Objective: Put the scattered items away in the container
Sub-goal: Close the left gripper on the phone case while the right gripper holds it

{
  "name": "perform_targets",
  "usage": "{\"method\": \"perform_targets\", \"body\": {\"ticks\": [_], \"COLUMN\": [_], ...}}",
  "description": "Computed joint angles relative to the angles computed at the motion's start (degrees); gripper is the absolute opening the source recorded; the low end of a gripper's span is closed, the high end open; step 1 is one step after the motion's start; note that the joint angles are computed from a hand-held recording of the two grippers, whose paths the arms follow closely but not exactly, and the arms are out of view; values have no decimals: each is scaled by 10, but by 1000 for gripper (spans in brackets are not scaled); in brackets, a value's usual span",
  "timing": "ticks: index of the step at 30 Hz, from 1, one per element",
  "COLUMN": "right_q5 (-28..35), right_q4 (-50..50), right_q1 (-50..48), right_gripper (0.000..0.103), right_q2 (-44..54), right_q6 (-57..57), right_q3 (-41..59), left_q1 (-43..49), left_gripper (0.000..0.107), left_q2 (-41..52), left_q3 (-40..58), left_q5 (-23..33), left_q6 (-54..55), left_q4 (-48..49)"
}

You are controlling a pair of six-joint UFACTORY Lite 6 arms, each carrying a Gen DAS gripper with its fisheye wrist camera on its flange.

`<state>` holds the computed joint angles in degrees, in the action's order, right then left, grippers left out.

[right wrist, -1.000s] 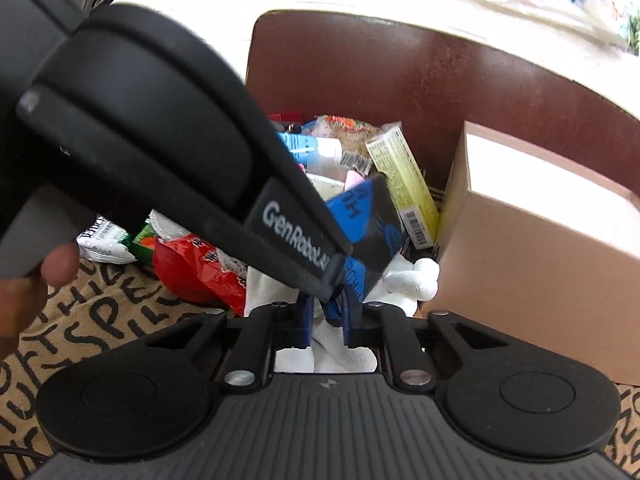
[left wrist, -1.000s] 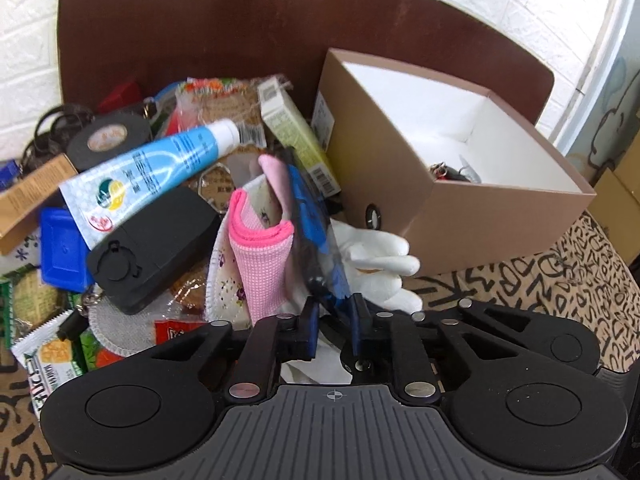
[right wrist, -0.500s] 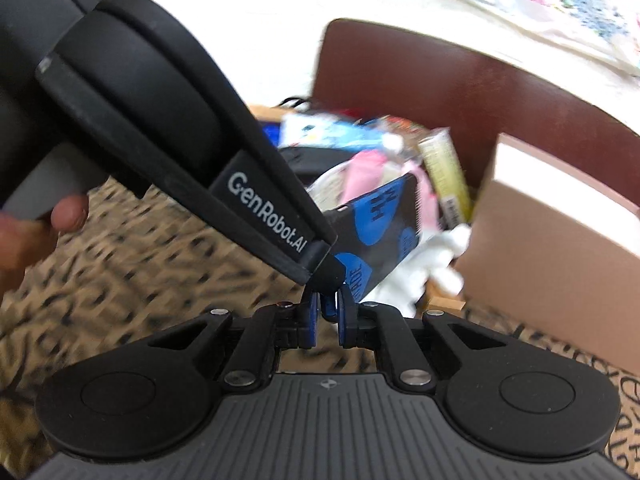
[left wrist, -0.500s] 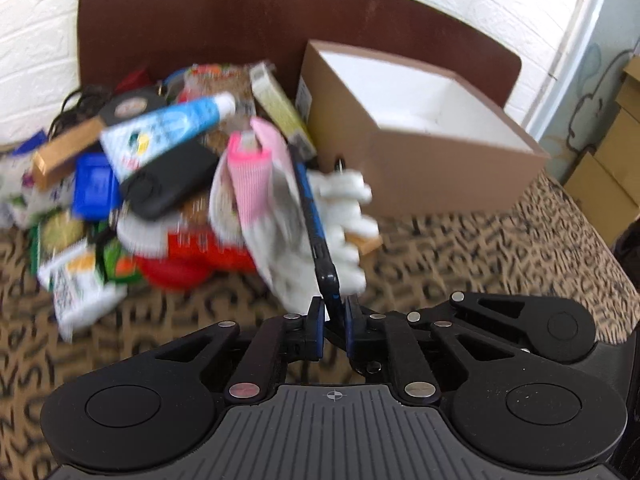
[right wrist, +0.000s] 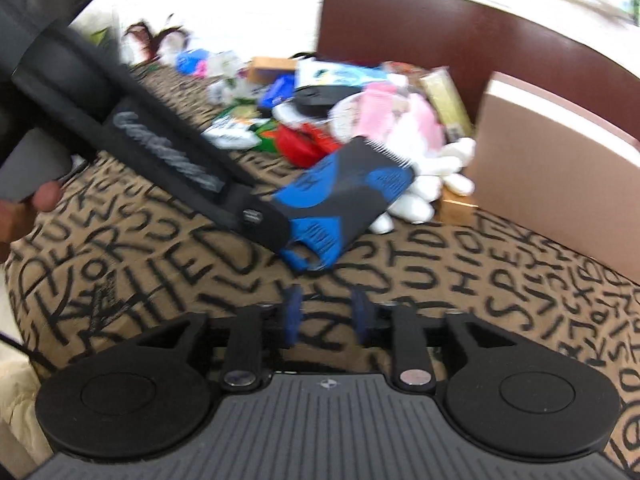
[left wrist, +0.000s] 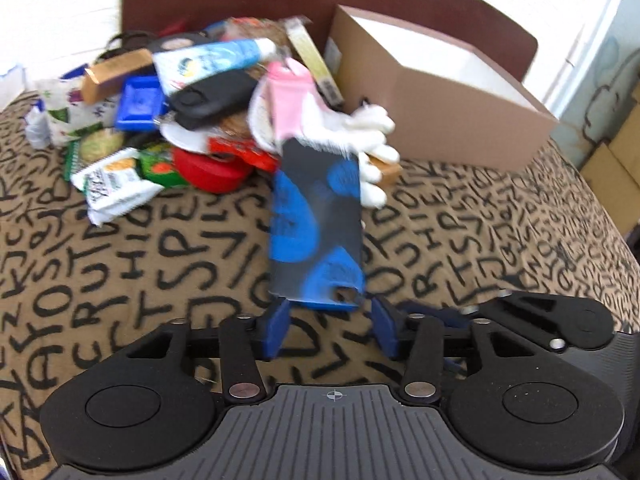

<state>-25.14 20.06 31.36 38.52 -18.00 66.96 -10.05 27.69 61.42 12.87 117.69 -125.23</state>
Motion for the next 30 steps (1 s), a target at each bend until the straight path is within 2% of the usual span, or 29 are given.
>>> {"method": "perform_targets", "body": {"ticks": [1, 3, 5, 10, 15, 21, 24, 28, 30], "right_q5": [-5, -3, -1, 28, 59, 92, 96, 109, 120], "right_q4": [6, -2, -6, -45, -52, -191, -195, -169, -177], "right_q1": [-3, -14, -15, -22, -27, -49, -50, -49, -51], "right_gripper": [54, 57, 59, 68, 74, 77, 77, 77, 78], "right_q2": [3, 8, 20, 62, 95, 126, 137, 159, 169], "right_q6": [1, 7, 10, 56, 38, 199, 213, 194, 212], "right_q3": [4, 17, 37, 99, 147, 203, 227, 264, 284], "left_q1": [3, 9, 13, 35, 47, 41, 39, 41, 38], "left_gripper": [65, 71, 72, 77, 78, 78, 77, 67, 66], "left_q2": [2, 12, 33, 102, 173, 220, 235, 249, 253], "left_q3": [7, 24, 58, 157, 256, 325, 351, 378, 386], "left_q5": [-3, -8, -16, 11, 48, 67, 75, 98, 100], "left_q6": [2, 17, -20, -247, -450, -523, -558, -596, -608], "left_q4": [-2, -12, 29, 267, 466, 539, 580, 628, 644]}}
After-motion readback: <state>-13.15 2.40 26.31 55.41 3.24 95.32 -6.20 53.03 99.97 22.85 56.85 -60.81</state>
